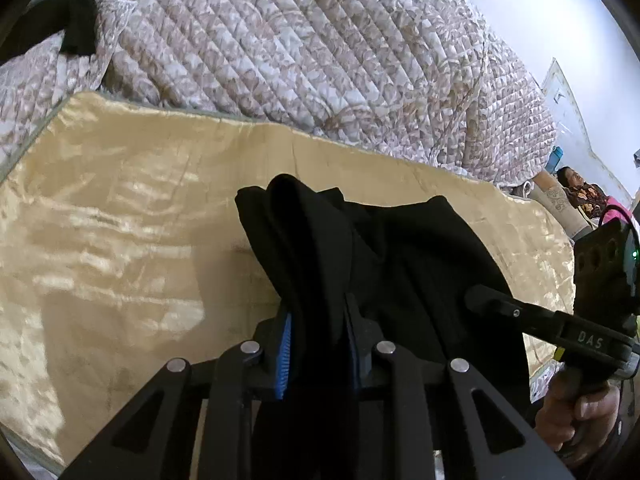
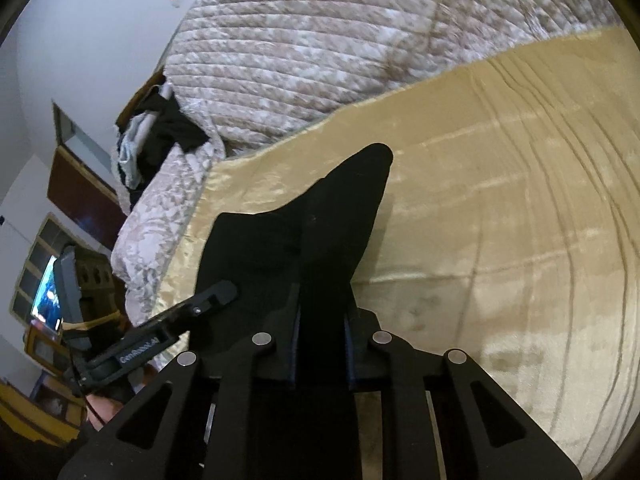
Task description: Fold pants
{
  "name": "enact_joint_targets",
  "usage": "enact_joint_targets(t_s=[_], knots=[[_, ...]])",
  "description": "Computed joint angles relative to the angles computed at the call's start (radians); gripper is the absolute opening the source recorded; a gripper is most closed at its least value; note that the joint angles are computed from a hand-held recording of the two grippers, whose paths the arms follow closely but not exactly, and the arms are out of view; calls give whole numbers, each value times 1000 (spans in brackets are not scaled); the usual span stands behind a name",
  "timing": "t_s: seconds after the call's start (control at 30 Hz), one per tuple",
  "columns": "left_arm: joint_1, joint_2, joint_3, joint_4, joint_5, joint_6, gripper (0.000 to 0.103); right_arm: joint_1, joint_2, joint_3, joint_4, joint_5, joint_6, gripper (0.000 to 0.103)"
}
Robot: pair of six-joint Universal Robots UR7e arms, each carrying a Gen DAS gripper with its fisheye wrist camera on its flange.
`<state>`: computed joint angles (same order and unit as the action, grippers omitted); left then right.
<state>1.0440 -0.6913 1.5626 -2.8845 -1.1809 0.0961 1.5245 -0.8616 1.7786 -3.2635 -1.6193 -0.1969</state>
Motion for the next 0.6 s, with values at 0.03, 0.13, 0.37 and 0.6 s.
enact_joint_targets(t_s=[0.03,0.13,0.37,0.6], knots=[[0,3,-13,7,1,6,24,4,0,-8,7,4,-1,16],[-3,21,-64,32,10,40,24,12,5,-40,32,2,-4,16],[10,102,-237,92,28,112,24,18,51,-181,116,7,-13,16],[44,216,-446,190,23,145,24,10,135,-365,219,-7,-15,16]])
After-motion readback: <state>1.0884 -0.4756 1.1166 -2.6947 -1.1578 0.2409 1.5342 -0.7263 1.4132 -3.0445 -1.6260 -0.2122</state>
